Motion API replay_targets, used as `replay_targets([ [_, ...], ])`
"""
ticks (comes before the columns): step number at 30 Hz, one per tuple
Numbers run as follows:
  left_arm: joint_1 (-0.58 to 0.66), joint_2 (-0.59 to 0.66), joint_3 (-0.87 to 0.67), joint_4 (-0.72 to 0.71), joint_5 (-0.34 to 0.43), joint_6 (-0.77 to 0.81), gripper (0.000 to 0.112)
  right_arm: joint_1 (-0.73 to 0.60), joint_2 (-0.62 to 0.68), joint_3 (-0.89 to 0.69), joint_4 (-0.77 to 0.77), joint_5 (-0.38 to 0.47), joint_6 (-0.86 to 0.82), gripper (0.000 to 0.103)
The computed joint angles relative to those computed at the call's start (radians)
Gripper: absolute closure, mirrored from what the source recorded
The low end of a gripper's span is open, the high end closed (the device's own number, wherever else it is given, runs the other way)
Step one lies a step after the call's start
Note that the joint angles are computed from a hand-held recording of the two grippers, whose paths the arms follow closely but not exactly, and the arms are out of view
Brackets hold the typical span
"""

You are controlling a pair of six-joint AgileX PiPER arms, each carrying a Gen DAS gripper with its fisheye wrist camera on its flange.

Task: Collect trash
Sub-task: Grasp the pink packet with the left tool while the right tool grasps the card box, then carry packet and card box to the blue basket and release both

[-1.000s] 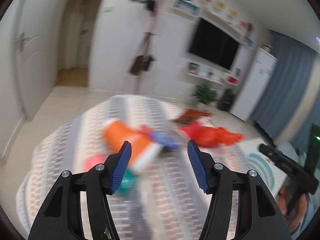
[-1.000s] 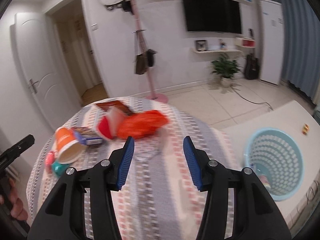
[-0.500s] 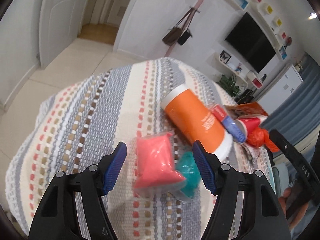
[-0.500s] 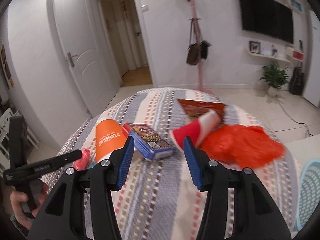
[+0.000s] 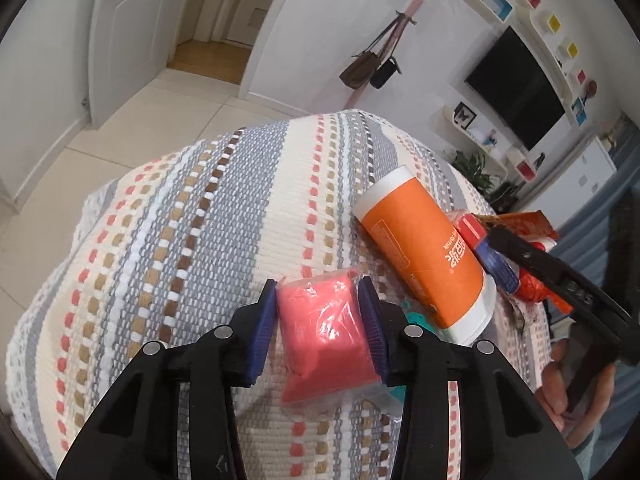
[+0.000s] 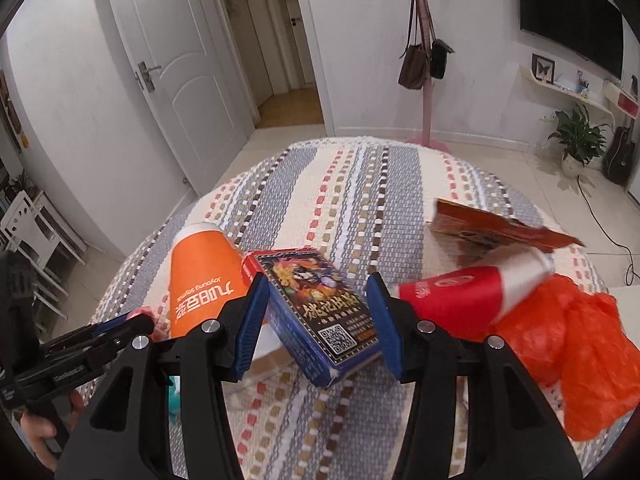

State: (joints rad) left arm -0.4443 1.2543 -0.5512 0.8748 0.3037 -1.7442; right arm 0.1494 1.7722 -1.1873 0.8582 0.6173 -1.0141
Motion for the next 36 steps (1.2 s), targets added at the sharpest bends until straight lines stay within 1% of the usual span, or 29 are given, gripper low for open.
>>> replay_targets([
  [2, -0.009, 0.0, 0.001, 0.014, 0.012, -0.008, 0.074, 0.02, 0.027, -0.033, -0.046, 0.015, 0.051, 0.055],
  [3, -0.024, -0.001, -0.004, 0.02, 0.039, -0.014, 0.074, 0.033, 0.037, -0.046, -0.081, 0.016, 0.087, 0.049],
  [4, -0.04, -0.004, -0.007, 0.023, 0.068, -0.019, 0.074, 0.052, 0.046, -0.056, -0.135, 0.006, 0.142, 0.041],
  [5, -0.05, -0.015, 0.0, 0.017, 0.083, -0.013, 0.074, 0.063, 0.053, -0.064, -0.17, -0.004, 0.185, 0.037],
  [6, -0.051, -0.019, 0.0, -0.001, 0.088, 0.008, 0.074, 0.069, 0.066, -0.078, -0.193, -0.004, 0.225, 0.031],
  [7, -0.041, -0.028, 0.005, -0.036, 0.077, 0.05, 0.074, 0.065, 0.083, -0.1, -0.202, 0.011, 0.256, 0.028],
  [9, -0.034, -0.04, 0.014, -0.071, 0.067, 0.094, 0.074, 0.05, 0.119, -0.143, -0.203, 0.062, 0.296, 0.026],
  [12, -0.047, -0.05, 0.011, -0.117, 0.09, 0.147, 0.074, 0.031, 0.151, -0.172, -0.182, 0.1, 0.3, 0.024],
  [15, -0.071, -0.052, 0.009, -0.125, 0.114, 0.158, 0.073, 0.023, 0.18, -0.197, -0.188, 0.142, 0.323, 0.024],
  [16, -0.075, -0.053, 0.009, -0.137, 0.115, 0.171, 0.073, 0.028, 0.179, -0.194, -0.197, 0.134, 0.324, 0.024],
  [17, -0.083, -0.054, 0.007, -0.143, 0.123, 0.175, 0.073, 0.039, 0.163, -0.171, -0.214, 0.106, 0.316, 0.025],
  [19, -0.099, -0.056, 0.007, -0.136, 0.137, 0.161, 0.073, 0.063, 0.136, -0.132, -0.269, 0.048, 0.344, 0.037],
  [21, -0.111, -0.071, 0.02, -0.13, 0.135, 0.148, 0.073, 0.063, 0.111, -0.093, -0.256, 0.024, 0.315, 0.041],
  [23, -0.146, -0.087, 0.035, -0.085, 0.155, 0.086, 0.074, 0.048, 0.086, -0.05, -0.205, 0.016, 0.263, 0.043],
  [25, -0.169, -0.11, 0.055, -0.049, 0.153, 0.036, 0.075, 0.037, 0.051, 0.007, -0.165, -0.015, 0.217, 0.043],
  [27, -0.214, -0.141, 0.074, 0.016, 0.176, -0.043, 0.075, 0.028, 0.008, 0.061, -0.127, -0.041, 0.168, 0.044],
  [30, -0.292, -0.174, 0.068, 0.07, 0.25, -0.112, 0.076, 0.022, -0.084, 0.148, -0.08, -0.093, 0.098, 0.044],
  [31, -0.331, -0.189, 0.06, 0.088, 0.288, -0.135, 0.076, 0.016, -0.108, 0.164, -0.067, -0.094, 0.081, 0.044],
  [32, -0.34, -0.195, 0.048, 0.09, 0.302, -0.13, 0.076, 0.006, -0.142, 0.186, -0.044, -0.095, 0.052, 0.044],
  [36, -0.447, -0.194, -0.024, 0.13, 0.405, -0.162, 0.076, -0.053, -0.285, 0.278, 0.04, -0.09, -0.065, 0.044],
])
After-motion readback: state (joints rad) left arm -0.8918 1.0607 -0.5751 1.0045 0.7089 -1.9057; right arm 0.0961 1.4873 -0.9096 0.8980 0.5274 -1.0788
